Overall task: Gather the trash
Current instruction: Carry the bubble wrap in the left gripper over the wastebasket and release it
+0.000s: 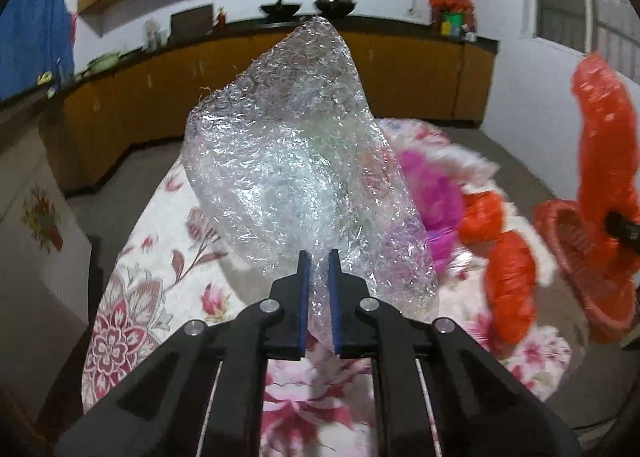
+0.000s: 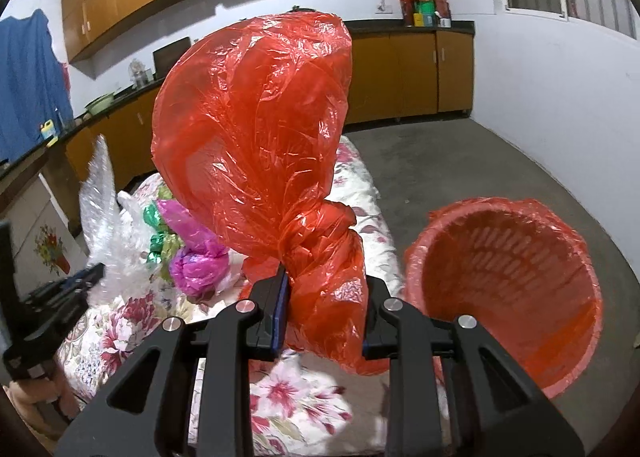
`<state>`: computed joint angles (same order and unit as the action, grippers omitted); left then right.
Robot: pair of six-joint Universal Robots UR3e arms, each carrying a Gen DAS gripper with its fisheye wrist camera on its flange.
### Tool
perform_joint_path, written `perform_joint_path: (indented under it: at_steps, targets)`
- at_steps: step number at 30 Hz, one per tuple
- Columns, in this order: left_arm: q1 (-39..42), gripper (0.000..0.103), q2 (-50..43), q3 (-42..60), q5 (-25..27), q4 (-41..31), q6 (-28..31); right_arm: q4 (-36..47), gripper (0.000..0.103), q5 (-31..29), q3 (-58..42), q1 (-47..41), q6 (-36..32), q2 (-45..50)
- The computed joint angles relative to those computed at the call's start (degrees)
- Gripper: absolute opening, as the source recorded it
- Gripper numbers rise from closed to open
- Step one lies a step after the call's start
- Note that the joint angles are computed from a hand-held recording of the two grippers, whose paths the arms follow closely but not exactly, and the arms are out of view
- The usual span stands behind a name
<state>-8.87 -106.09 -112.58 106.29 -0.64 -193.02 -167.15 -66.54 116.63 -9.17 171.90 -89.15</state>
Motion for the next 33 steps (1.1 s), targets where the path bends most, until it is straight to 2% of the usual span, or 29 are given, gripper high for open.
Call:
perform_joint_path:
  at_steps: [8, 17, 23, 29, 33]
  targets:
    - [-8.2, 0.010, -2.0, 12.7, 0.0, -5.6, 1.1, 2.6, 0.027, 1.7, 3.8, -9.3, -1.7, -5.1]
    - [-16.3, 0.010, -13.2, 31.5, -2.8, -11.2, 2.2, 5.6, 0.027, 3.5, 6.3, -20.5, -4.1, -7.4]
    - [-18.8, 0.010, -20.0, 40.9, -5.4, -13.4, 2.6, 6.4, 0.027, 3.4, 6.5, -23.7, -5.1, -6.8]
    - [-20.4, 0.010, -27.3, 53.9, -6.4, -19.8, 4.0, 6.4, 0.027, 4.0, 6.2, -26.4, -5.5, -5.2]
    - [-20.5, 0.009, -30.5, 62.3, -8.8, -23.9, 4.3, 7.0, 0.027, 3.8, 4.7, -26.9, -4.8, -5.0]
